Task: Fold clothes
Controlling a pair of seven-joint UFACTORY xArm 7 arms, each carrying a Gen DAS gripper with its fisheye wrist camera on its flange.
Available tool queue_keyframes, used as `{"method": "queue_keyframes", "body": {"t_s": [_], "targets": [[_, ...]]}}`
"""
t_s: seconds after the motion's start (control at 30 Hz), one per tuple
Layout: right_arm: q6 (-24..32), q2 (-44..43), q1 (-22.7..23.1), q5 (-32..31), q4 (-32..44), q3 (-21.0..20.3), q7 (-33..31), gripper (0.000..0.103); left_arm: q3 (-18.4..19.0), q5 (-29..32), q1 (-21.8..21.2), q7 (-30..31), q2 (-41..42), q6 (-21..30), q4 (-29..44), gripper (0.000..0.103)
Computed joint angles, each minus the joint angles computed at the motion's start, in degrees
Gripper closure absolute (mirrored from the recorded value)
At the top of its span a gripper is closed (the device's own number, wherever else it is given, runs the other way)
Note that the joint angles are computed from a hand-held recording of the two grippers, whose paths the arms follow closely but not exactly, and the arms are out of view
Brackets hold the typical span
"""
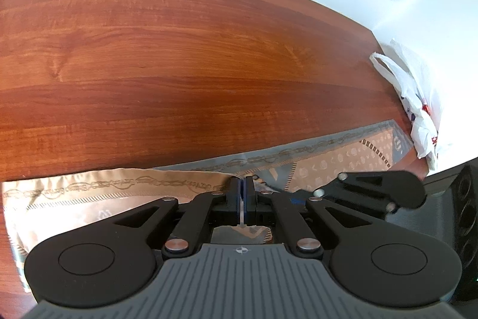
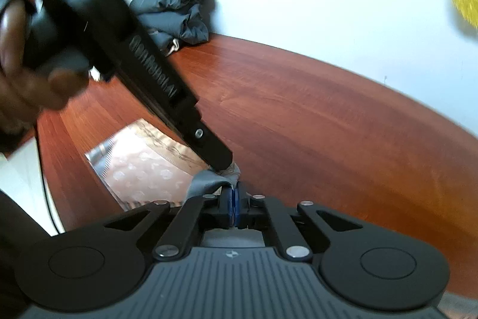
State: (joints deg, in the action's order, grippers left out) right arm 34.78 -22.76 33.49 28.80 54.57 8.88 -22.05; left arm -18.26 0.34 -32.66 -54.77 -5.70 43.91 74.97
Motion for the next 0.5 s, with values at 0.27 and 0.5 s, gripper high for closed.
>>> {"method": "queue_keyframes", "body": {"t_s": [0.27, 0.5], "targets": [[7.54, 2.65, -6.14, -3.2, 3.36, 0.17, 15.93, 0.102, 0.09, -0.98, 0.69, 4.82, -6.33, 4.54, -5.43, 0.094], [9.92, 4.94, -8.85, -4.99, 0.93, 0.02, 23.06, 0.102, -1.08, -0.75, 2.61, 0.25, -12.0, 11.48, -12.19, 0.093]]}}
